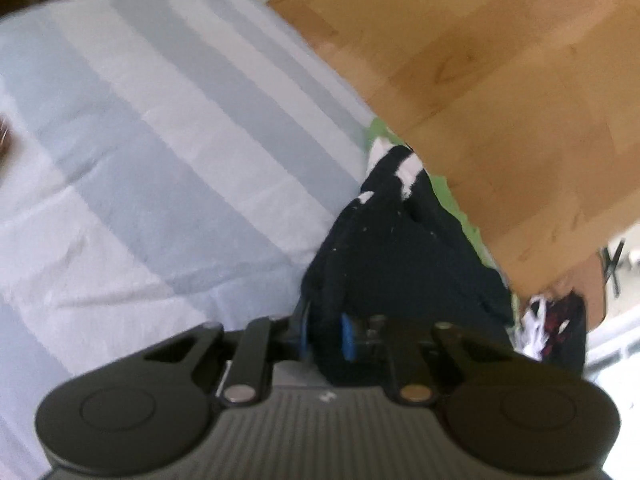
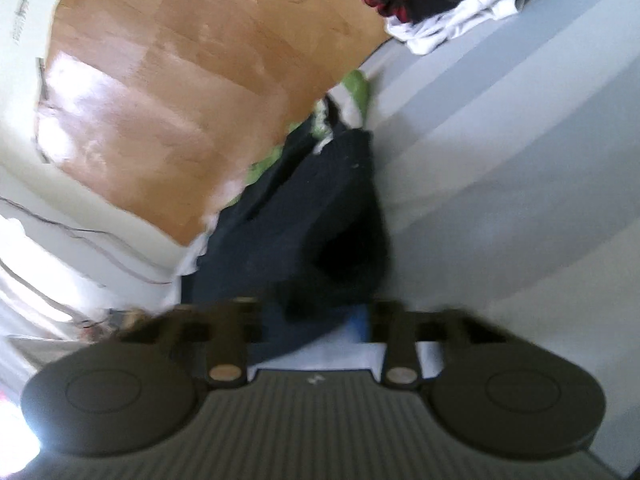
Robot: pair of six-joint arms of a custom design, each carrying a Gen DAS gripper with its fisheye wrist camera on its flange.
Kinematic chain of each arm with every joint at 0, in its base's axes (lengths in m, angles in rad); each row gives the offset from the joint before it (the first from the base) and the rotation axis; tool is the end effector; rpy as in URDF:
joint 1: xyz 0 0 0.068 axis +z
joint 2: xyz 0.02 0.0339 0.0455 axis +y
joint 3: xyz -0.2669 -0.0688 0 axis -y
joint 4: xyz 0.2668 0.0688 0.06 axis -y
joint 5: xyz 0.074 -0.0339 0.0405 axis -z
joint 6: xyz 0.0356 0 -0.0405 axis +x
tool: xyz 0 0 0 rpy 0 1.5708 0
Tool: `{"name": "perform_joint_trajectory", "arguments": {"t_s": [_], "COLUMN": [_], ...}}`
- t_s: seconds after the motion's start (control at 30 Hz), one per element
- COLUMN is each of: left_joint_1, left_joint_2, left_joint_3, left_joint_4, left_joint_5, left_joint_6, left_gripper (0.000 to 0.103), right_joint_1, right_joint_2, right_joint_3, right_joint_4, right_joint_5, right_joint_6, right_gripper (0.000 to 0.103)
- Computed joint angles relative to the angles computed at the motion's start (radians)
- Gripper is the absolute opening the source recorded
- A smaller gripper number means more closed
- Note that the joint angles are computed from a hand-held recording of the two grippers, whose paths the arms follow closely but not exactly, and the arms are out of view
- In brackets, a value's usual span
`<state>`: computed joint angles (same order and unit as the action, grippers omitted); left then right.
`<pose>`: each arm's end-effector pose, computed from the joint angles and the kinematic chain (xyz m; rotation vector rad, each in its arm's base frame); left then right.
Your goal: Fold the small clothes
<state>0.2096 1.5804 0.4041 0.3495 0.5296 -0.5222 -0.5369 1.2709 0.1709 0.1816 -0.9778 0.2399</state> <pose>0.2497 0.0347 0.0801 -0.6155 2.3092 -0.7809 0.1635 -0.0629 0.0833 0.4605 2.1571 1.0335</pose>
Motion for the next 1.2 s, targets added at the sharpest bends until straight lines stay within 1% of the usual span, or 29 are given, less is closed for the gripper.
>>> {"name": "perform_joint_trajectory", "arguments": {"t_s": [0.03,0.1,0.13,0.17,0.2,0.23,0.3,0.37,0.4,0.43,0.47,0.5,0.53,0.57,0.6,0.63,0.7,0.73,0.77,0.8,0.83,0.87,0.9,0.97,1.0,1.03,1.07,1.1,1.2], "left_joint_1": [0.005,0.022,0.033,0.047,0.055,0.058,0.07,0.099,0.1,0.091,0.08,0.112,0.159,0.186,0.229,0.253,0.262,0.244,0.211,0.152,0.091,0.012,-0.059,-0.195,-0.244,-0.28,-0.309,-0.339,-0.382], "left_joint_2": [-0.03,-0.119,-0.182,-0.237,-0.31,-0.396,-0.535,-0.63,-0.65,-0.629,-0.595,-0.587,-0.569,-0.577,-0.627,-0.669,-0.709,-0.706,-0.684,-0.66,-0.625,-0.574,-0.507,-0.334,-0.239,-0.138,-0.047,0.068,0.288], "left_joint_3": [-0.004,-0.039,-0.061,-0.078,-0.098,-0.123,-0.168,-0.218,-0.241,-0.26,-0.269,-0.287,-0.27,-0.245,-0.231,-0.218,-0.168,-0.139,-0.104,-0.073,-0.037,0.003,0.048,0.166,0.232,0.316,0.4,0.512,0.742], "left_joint_4": [-0.038,-0.087,-0.126,-0.168,-0.224,-0.284,-0.389,-0.479,-0.499,-0.494,-0.491,-0.478,-0.51,-0.558,-0.594,-0.608,-0.621,-0.606,-0.577,-0.546,-0.514,-0.47,-0.423,-0.346,-0.323,-0.327,-0.344,-0.37,-0.439], "left_joint_5": [0.004,0.03,0.053,0.08,0.1,0.106,0.117,0.138,0.134,0.117,0.093,0.113,0.144,0.138,0.123,0.103,0.05,0.028,0.004,-0.038,-0.079,-0.136,-0.19,-0.281,-0.304,-0.31,-0.314,-0.321,-0.329], "left_joint_6": [0.008,0.039,0.059,0.086,0.117,0.148,0.207,0.258,0.27,0.282,0.294,0.323,0.376,0.4,0.413,0.417,0.415,0.399,0.383,0.358,0.35,0.337,0.34,0.362,0.362,0.36,0.355,0.347,0.327], "left_gripper": [0.013,0.013,0.013,0.013,0.012,0.012,0.012,0.013,0.014,0.015,0.017,0.022,0.023,0.023,0.024,0.024,0.024,0.024,0.027,0.032,0.035,0.038,0.04,0.042,0.044,0.045,0.045,0.046,0.048], "right_joint_1": [-0.058,-0.135,-0.185,-0.225,-0.282,-0.351,-0.456,-0.528,-0.528,-0.538,-0.546,-0.545,-0.558,-0.575,-0.584,-0.588,-0.55,-0.522,-0.479,-0.445,-0.381,-0.316,-0.241,-0.091,-0.038,0.035,0.089,0.144,0.25], "right_joint_2": [0.025,-0.028,-0.067,-0.09,-0.093,-0.058,0.035,0.097,0.097,0.117,0.143,0.162,0.202,0.249,0.251,0.203,0.089,0.048,0.009,0.0,-0.027,-0.023,-0.009,0.059,0.101,0.172,0.232,0.311,0.483], "right_joint_3": [0.025,0.059,0.078,0.095,0.129,0.175,0.236,0.244,0.225,0.218,0.224,0.229,0.263,0.315,0.343,0.35,0.341,0.34,0.335,0.338,0.328,0.325,0.32,0.343,0.366,0.413,0.458,0.522,0.701], "right_joint_4": [-0.073,-0.262,-0.387,-0.485,-0.63,-0.799,-1.03,-1.12,-1.091,-1.065,-1.03,-0.972,-0.966,-1.0,-1.01,-1.005,-0.927,-0.886,-0.823,-0.764,-0.671,-0.573,-0.461,-0.261,-0.202,-0.14,-0.106,-0.077,-0.083], "right_joint_5": [-0.041,-0.092,-0.116,-0.132,-0.15,-0.164,-0.15,-0.096,-0.073,-0.044,-0.025,-0.015,-0.018,-0.026,-0.036,-0.048,-0.058,-0.063,-0.064,-0.064,-0.058,-0.051,-0.037,0.008,0.034,0.077,0.112,0.15,0.21], "right_joint_6": [-0.085,-0.263,-0.381,-0.481,-0.633,-0.827,-1.126,-1.314,-1.314,-1.322,-1.307,-1.252,-1.235,-1.248,-1.241,-1.23,-1.173,-1.141,-1.074,-1.025,-0.929,-0.847,-0.761,-0.628,-0.598,-0.564,-0.54,-0.513,-0.478], "right_gripper": [0.012,0.011,0.011,0.011,0.011,0.011,0.011,0.011,0.012,0.015,0.023,0.029,0.037,0.045,0.046,0.046,0.046,0.046,0.046,0.046,0.046,0.046,0.046,0.046,0.046,0.046,0.046,0.046,0.048]}}
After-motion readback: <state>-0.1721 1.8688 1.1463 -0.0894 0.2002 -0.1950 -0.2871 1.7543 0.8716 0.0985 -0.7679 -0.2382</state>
